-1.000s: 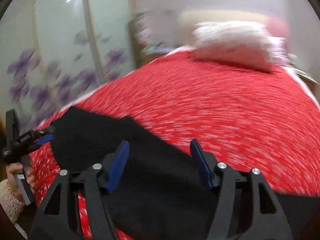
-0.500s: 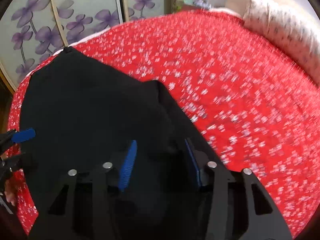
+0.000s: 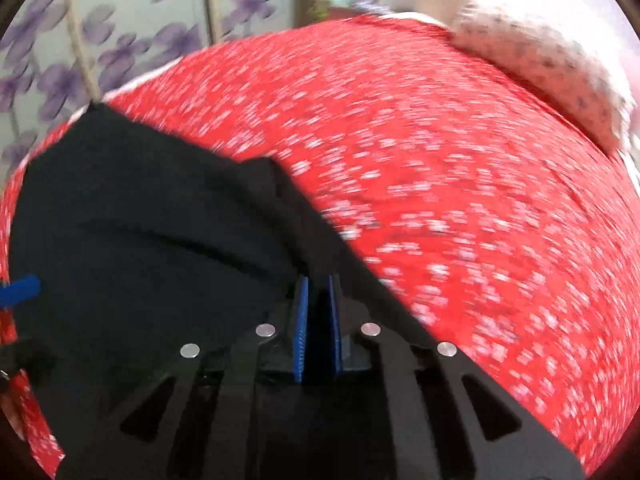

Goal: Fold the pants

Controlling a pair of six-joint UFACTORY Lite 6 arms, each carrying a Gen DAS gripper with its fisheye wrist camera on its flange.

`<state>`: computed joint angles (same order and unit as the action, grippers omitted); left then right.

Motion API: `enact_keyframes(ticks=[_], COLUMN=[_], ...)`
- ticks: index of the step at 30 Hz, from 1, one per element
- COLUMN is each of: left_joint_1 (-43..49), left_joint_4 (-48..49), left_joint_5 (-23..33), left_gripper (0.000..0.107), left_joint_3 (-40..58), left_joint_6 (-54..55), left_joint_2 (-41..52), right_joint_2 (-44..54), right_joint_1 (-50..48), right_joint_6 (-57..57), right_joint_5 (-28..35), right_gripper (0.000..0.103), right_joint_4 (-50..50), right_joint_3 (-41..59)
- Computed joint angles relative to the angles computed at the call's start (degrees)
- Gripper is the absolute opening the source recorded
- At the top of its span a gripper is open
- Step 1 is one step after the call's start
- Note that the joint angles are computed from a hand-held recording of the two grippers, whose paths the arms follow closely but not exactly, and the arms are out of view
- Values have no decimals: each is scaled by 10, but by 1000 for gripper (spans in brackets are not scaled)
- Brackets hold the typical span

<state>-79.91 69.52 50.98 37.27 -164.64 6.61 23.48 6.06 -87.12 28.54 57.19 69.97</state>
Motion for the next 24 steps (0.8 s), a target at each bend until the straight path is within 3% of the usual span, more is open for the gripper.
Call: enact_keyframes(ticks=[4,7,10,13,15,17,20,22,23,24], left_joint_1=[-19,-30,-36,-25,9,38,32,20,22,28], left_joint_4=[9,27,50,45,14,27,25,44,53,46], left_joint_5=[23,40,60,56,18,-33,-20,-10,-19,-27], left_gripper=[88,90,95,100,100,99,99,100,100,100], left_joint_3=[-16,-15,7,47,66,46,42,35,31,35], left_joint_6=[-36,-64,-59,-8,46,25,24,-7,-16,-4], left_joint_2=[-23,-30,-17,15,36,36,33,28,24,29], right_joint_2=[-18,-1,31,86,123,100,54,47,44,52], right_joint_1=[-159,-233,-260,-262,-289,-307,-358,-405,-422,-423], right_joint_6=[20,48,75,136,121,134,80,44,35,50], right_joint_5=[173,235,223,151,188,170,193,248,239,206], right_gripper=[14,14,14,13,13,14,17,34,60,72], right_joint_4=[19,-14,-51,-101,-68,-64,-32,-20,-25,-53], right_joint_3=[27,43,54,76,107,92,52,40,30,34])
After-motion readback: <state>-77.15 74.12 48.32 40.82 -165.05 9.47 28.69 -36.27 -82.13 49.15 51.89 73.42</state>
